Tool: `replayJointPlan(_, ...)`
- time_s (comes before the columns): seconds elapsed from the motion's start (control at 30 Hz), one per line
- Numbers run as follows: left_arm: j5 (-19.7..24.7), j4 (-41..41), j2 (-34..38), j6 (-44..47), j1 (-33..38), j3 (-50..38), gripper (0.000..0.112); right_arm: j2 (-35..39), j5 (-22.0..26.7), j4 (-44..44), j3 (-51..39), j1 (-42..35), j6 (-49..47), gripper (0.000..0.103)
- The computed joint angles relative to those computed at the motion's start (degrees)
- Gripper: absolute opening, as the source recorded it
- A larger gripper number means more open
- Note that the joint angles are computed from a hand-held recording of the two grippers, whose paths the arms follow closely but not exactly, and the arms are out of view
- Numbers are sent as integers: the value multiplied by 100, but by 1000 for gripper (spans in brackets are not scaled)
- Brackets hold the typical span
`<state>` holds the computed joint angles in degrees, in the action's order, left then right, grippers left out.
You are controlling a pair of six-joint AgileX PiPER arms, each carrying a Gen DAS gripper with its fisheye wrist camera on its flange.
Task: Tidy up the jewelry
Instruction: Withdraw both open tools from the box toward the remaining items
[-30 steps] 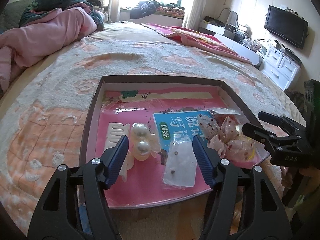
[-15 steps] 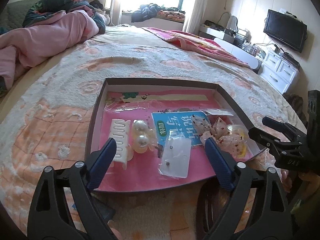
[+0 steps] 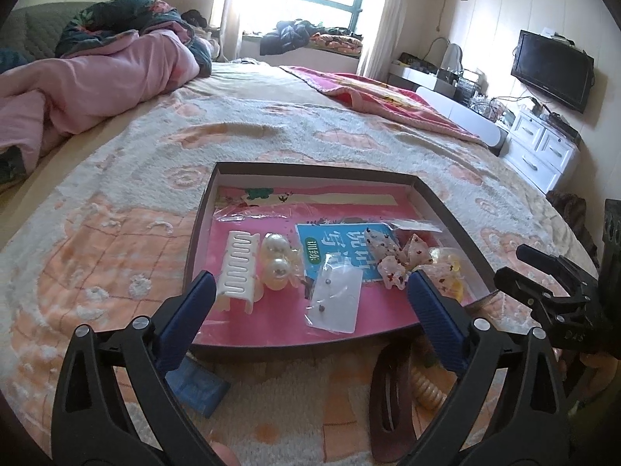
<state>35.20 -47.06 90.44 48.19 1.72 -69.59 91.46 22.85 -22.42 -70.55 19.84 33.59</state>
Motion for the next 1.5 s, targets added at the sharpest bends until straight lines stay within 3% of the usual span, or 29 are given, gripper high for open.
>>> replayJointPlan(0.57, -158, -183, -728, 434, 57, 683, 91, -723, 33, -149, 696, 336, 186, 95)
replayJointPlan(1.5, -171, 75, -1291, 513, 379, 1445, 91, -894, 62, -216, 1146, 997, 306, 95)
